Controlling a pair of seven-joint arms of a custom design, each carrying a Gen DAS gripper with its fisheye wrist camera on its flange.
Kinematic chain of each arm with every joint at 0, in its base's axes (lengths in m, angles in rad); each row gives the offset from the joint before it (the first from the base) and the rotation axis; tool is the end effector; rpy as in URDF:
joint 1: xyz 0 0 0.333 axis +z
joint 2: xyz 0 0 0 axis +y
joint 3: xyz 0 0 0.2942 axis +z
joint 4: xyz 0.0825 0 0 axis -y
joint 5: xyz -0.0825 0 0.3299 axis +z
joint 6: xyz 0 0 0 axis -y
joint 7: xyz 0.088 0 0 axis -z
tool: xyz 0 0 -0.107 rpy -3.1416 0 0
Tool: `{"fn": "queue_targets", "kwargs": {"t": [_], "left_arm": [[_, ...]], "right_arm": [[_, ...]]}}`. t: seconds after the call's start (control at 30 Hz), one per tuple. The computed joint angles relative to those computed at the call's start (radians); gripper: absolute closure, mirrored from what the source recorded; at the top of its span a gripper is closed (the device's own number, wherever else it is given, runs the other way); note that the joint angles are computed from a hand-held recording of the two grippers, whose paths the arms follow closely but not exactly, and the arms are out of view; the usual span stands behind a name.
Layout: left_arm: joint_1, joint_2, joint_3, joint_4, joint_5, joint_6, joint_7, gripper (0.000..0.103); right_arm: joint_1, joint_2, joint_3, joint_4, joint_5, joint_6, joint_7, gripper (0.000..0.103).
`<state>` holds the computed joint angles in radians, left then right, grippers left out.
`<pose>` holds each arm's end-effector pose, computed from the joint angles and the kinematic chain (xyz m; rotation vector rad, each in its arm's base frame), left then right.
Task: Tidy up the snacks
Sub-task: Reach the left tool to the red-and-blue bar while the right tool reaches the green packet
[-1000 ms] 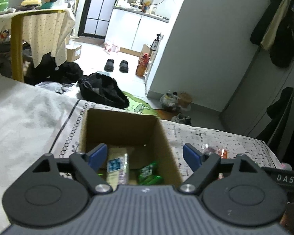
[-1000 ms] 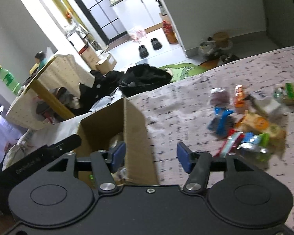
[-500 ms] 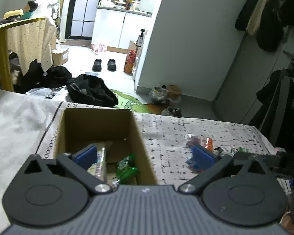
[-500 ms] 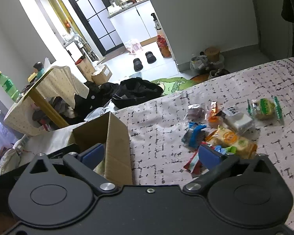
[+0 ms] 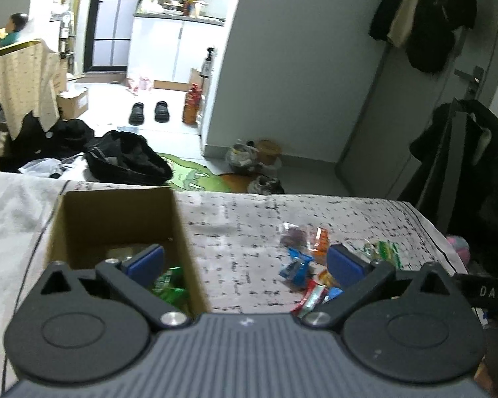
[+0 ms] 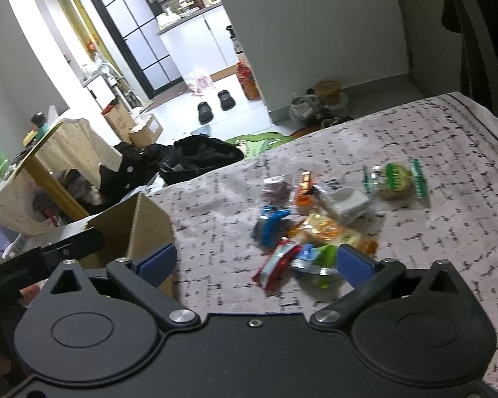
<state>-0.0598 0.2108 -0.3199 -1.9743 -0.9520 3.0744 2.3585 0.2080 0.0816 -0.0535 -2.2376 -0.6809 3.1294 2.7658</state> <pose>0.5643 -0.1415 0.4554 -1.5974 1.9622 -1.1779 0.5143 0.1359 0.4311 -1.3508 1.9537 -0.4585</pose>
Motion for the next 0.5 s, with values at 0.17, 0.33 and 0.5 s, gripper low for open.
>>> {"fn": "queue_targets", "kwargs": {"t": [0.17, 0.33, 0.5], "left_arm": [[-0.053, 0.021, 0.045, 0.022, 0.15, -0.054, -0.133, 0.0], [-0.073, 0.051, 0.043, 0.041, 0.261, -0.046, -0.216, 0.0], [-0.055, 0.089, 0.0, 0.081, 0.29, -0.064, -0.211, 0.002]], "right_arm": [[-0.014, -0.012, -0.022, -0.024, -0.051, 0.008, 0.041, 0.0], [-0.038, -0.011, -0.028, -0.039, -0.087, 0.011, 0.071, 0.0], [-0.074, 0.005, -0.018, -0.058, -0.014, 0.039, 0.012, 0.004]]}}
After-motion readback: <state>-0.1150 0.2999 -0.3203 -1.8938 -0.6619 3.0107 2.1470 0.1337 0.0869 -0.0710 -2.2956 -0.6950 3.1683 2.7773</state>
